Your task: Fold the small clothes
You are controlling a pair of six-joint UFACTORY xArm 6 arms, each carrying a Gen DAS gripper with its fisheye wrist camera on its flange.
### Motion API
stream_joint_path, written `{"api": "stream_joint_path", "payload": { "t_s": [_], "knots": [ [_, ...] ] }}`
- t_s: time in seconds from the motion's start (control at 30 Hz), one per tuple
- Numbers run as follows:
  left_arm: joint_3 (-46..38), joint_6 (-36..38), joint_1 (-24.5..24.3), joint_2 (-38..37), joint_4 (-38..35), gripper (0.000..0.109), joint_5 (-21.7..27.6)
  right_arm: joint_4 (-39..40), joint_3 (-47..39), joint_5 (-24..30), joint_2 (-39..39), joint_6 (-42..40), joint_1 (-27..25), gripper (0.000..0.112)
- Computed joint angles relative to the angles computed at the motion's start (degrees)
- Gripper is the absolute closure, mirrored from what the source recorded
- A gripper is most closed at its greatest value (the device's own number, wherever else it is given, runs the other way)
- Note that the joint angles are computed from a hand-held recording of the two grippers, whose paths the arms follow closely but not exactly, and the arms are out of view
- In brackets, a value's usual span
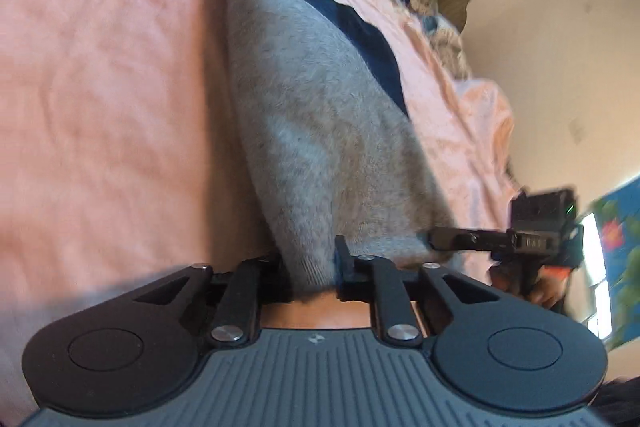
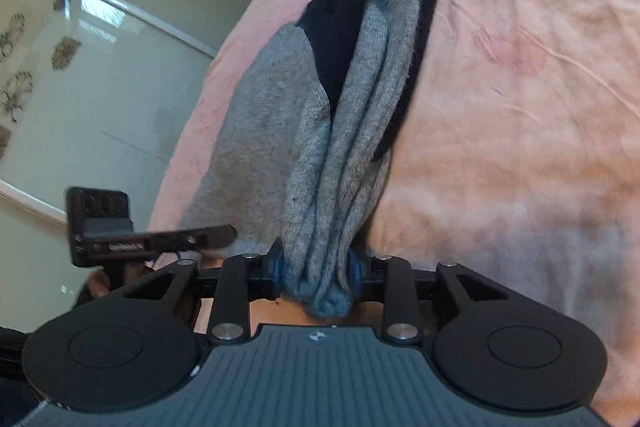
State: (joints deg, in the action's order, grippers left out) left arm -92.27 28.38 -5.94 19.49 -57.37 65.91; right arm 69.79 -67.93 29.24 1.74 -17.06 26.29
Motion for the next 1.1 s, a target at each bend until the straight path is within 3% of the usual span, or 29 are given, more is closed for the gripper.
{"api": "stream_joint_path", "payload": {
  "t_s": [0.07, 0.13, 0.17, 0.23, 0.27, 0.3, 0.33, 0.37, 0.53, 0.63, 0.7, 0.77, 0.8, 0.83, 0.87, 0.93, 1.0, 1.1],
  "knots": [
    [-0.68, -1.84, 1.09, 0.6, -2.3, 0.062, 1.13, 6.04, 1.85, -2.98, -2.07, -3.45, 0.38, 0.034],
    [0.61, -1.06, 1.25, -0.28, -4.22, 0.046, -0.59, 6.6, 1.82, -4.06, -2.11, -3.02, 0.35, 0.029],
    [-0.3, -1.5, 0.91, 0.43, -4.28, 0.044, -0.65, 4.62, 0.79, -3.45, -1.09, -0.77, -0.01, 0.029],
    [-2.5, -1.83, -0.18, 2.1, -4.16, 0.046, -1.12, 0.38, -2.1, -2.46, 1.66, 2.67, 0.14, 0.035],
    [-3.2, -1.74, -0.67, 2.61, -3.76, 0.055, -1.45, -0.95, -3.7, -1.76, 3.08, 3.5, 0.48, 0.044],
    [-4.07, -2.78, -1.29, 3.03, -1.66, 0.073, -1.73, -3.21, -5.01, -0.53, 4.4, 4.94, 0.59, 0.053],
    [-4.87, -4.14, -1.49, 3.46, 1.0, 0.097, -0.96, -6.63, -6.17, 1.65, 5.51, 7.0, 0.53, 0.083],
    [-3.72, -3.94, -1.32, 2.71, 1.25, 0.098, -1.17, -8.68, -6.5, 1.97, 5.88, 7.51, 0.97, 0.089],
    [3.54, 2.85, 1.31, -4.08, -0.44, 0.098, 1.59, -7.71, -0.75, 1.87, 0.1, 4.17, 2.38, 0.09],
    [7.11, 5.71, 1.6, -6.07, 2.25, 0.095, 0.24, -7.85, 1.9, 1.1, -1.67, 4.92, 3.47, 0.088],
    [6.49, 6.33, 2.39, -6.14, 1.89, 0.088, 1.18, -4.47, 2.6, 0.47, -2.61, 4.27, 2.96, 0.074],
    [5.37, 8.22, 2.18, -7.27, 3.04, 0.063, -2.07, -9.74, 3.13, -6.59, -4.07, 8.59, 3.64, 0.046],
    [5.53, 11.01, 2.08, -8.22, 1.72, 0.052, -5.07, -10.69, 2.76, -10.14, -4.31, 9.13, 3.66, 0.041],
    [5.97, 13.79, 1.53, -9.06, -0.22, 0.031, -8.7, -9.25, 1.58, -12.6, -3.91, 7.72, 3.24, 0.038],
    [6.28, 17.19, 0.14, -9.67, -2.45, 0.023, -14.25, -9.91, -0.18, -14.52, -2.79, 8.69, 2.72, 0.038],
    [5.42, 20.34, -3.48, -9.1, -2.7, 0.023, -23.23, -17.44, -5.69, -16.37, 1.95, 15.23, 1.12, 0.038],
    [2.99, 19.88, -7.19, -6.47, 0.58, 0.023, -28.05, -25.84, -11.95, -15.23, 7.56, 21.63, -0.41, 0.038],
    [1.3, 20.55, -12.02, -3.02, 6.62, 0.023, -31.94, -32.86, -24.28, -8.46, 18.0, 28.32, -2.9, 0.04]
  ]
}}
